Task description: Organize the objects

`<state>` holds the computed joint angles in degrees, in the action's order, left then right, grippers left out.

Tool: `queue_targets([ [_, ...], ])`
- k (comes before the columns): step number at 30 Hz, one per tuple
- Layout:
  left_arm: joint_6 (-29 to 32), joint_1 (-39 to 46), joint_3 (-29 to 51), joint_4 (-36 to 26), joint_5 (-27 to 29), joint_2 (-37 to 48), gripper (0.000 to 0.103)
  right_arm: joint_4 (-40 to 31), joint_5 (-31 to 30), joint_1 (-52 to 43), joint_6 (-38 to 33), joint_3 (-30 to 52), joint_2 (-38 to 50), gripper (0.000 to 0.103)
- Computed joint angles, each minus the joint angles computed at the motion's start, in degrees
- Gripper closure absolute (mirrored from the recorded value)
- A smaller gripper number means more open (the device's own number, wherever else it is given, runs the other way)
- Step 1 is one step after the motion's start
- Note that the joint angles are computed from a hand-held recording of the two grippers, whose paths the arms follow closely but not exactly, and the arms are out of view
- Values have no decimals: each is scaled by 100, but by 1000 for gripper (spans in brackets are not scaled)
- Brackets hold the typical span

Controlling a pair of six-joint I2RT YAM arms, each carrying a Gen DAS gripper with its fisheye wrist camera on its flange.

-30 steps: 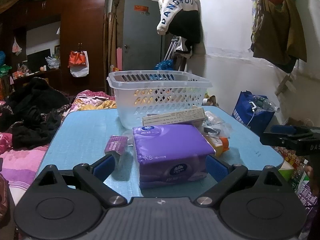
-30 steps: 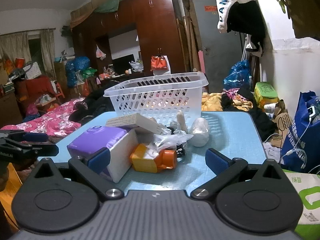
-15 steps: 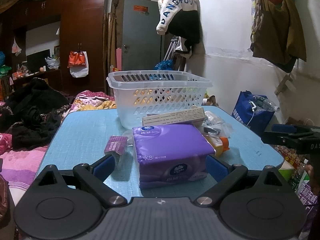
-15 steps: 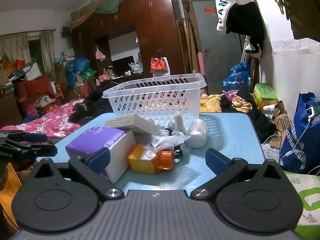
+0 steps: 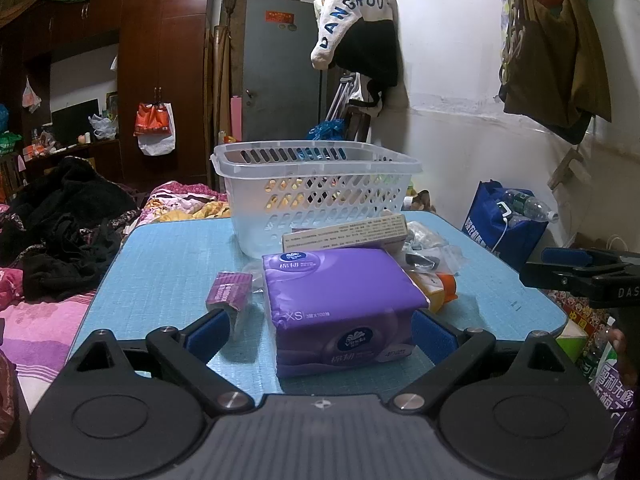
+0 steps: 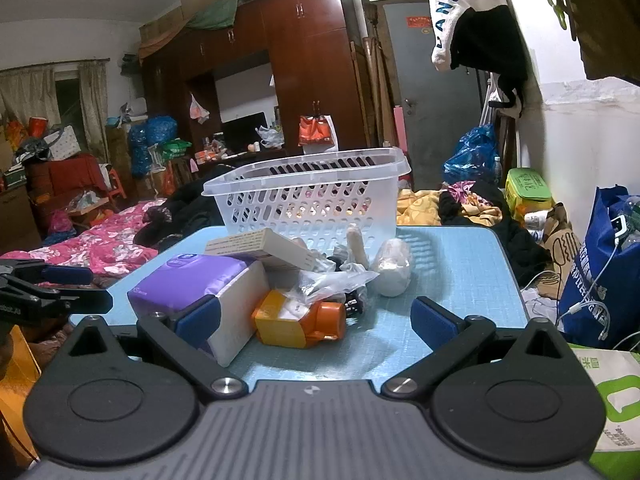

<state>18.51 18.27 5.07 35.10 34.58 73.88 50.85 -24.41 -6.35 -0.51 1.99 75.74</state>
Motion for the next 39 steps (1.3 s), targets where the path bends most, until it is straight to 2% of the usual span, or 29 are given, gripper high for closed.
queue_targets([
  [20,-13,-109,18,60,-99,95,4,-43,2,-19,-7,17,-27,0],
  [39,-15,-111,25,104,-94,147,4,295,-39,-107,-55,1,225,0],
])
